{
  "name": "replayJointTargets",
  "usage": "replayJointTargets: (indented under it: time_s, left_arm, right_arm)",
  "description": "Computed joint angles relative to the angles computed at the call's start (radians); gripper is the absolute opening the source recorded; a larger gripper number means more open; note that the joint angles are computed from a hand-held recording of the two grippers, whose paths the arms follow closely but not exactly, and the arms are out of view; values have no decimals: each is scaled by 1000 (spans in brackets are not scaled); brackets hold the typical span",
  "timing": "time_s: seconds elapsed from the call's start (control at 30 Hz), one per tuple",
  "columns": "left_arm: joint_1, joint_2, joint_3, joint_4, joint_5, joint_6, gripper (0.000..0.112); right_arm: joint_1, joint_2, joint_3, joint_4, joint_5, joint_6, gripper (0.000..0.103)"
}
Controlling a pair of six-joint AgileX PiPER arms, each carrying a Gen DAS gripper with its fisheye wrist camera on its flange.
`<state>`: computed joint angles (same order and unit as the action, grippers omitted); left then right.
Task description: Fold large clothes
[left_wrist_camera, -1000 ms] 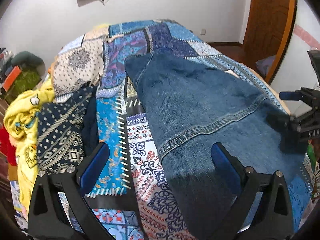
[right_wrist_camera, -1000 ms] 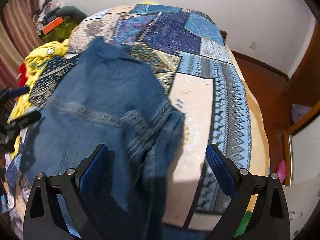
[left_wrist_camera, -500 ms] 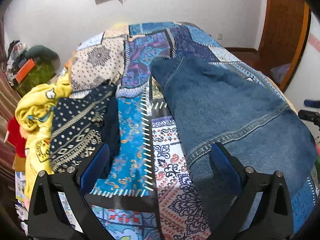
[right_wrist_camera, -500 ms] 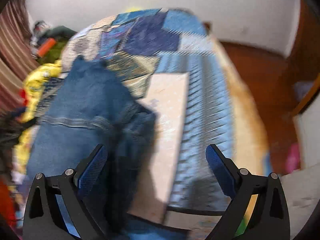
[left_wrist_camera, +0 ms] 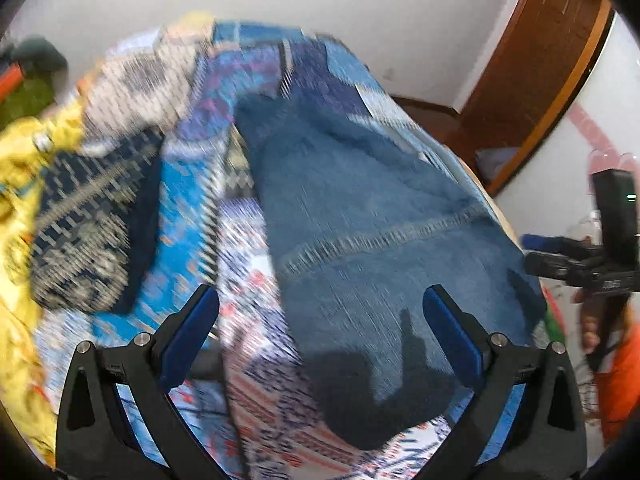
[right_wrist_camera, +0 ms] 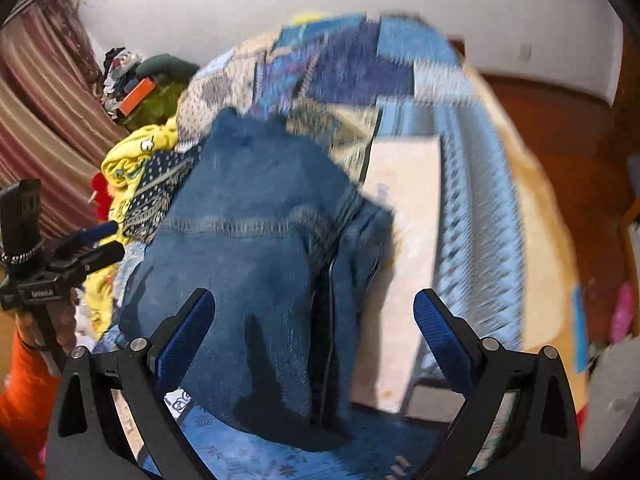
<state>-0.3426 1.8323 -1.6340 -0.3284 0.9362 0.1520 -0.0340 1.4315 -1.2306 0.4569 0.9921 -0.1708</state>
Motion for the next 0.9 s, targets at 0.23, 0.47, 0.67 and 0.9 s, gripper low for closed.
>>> replayJointTargets:
  time_s: [0.23,0.47,0.67,0.9]
  left_arm:
    - [46,129,-49,-189,107,31,103]
    - [80,266,-161,-317,189,15,103]
    - [60,319,-221,-330,211,15,102]
    - [60,303,-212,-345,197,36,86]
  right_arm:
    - [-98,153,38,209,83,-102,99]
    - [-141,291,-4,364,156,-190,103]
    - [-128,329,-31,415,178,-212,103]
    - [-108,291,-14,394,141,-210,80]
